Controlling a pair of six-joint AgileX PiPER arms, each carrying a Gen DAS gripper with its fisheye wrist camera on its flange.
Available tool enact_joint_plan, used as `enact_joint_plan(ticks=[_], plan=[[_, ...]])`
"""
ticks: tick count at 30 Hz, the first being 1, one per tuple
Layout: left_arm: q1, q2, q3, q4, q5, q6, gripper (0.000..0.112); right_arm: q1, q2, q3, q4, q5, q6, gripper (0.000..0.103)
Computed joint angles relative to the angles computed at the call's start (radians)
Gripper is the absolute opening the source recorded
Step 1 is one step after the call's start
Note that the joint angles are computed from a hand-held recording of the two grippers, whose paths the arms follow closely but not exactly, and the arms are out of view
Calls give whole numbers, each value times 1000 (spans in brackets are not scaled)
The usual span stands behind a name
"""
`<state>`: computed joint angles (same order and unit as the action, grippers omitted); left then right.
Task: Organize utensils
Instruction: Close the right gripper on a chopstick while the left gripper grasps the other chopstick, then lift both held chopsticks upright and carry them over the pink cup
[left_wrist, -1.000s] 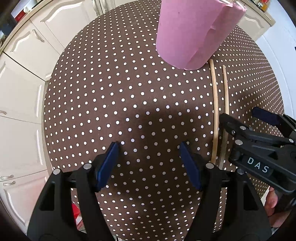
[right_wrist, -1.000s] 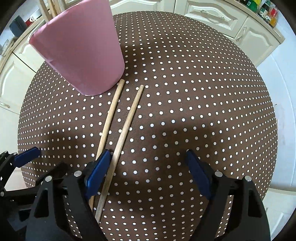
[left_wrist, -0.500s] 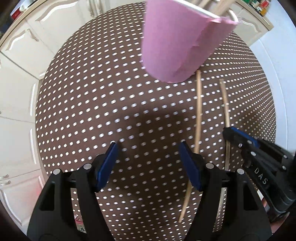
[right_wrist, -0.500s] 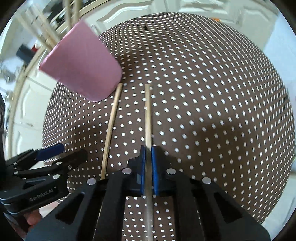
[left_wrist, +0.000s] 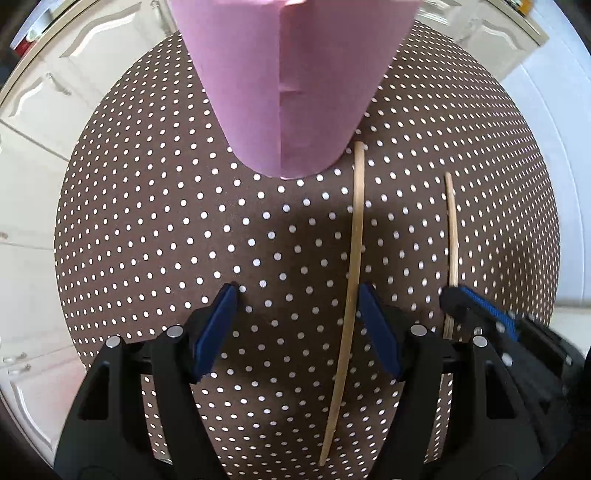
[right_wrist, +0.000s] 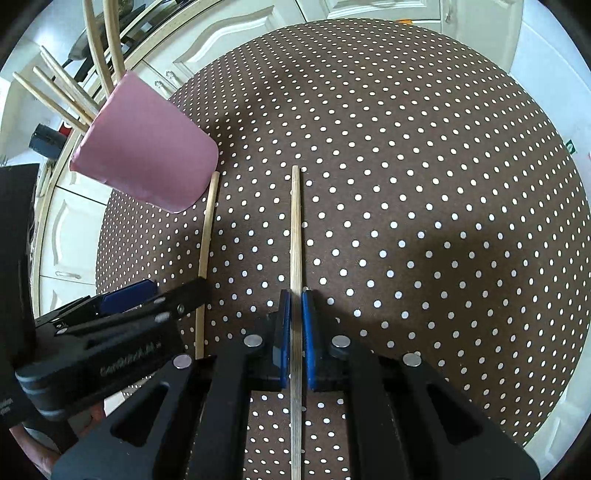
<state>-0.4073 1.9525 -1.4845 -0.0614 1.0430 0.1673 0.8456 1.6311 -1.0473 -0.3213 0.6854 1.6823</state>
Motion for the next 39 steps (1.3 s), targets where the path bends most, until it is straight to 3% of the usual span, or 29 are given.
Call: enact_joint_plan(ticks=[3,7,9,14,29,35,39], plan=[[-26,-4,23,30,-56,-56,46,9,-11,-2,-2,15,14,5],[-38,5,-16,22,-21,-16,12,10,-23,7,1,14,21,5],[-32,16,-81,-7,45,-11,11,10,-10,-15,8,26,13,5],[17,10,-91,-70,94,37,10,2,-7,-21,23,30,-9,5],[181,-359,363,-150,49,190,6,40,-30,8,40,28,-19,6],[271,-384,398,-185,103,255,7,60,-31,14,38,28,4,7],[264,-335,361,-182,98,230,7,40,-38,9,75,25,-23,14]])
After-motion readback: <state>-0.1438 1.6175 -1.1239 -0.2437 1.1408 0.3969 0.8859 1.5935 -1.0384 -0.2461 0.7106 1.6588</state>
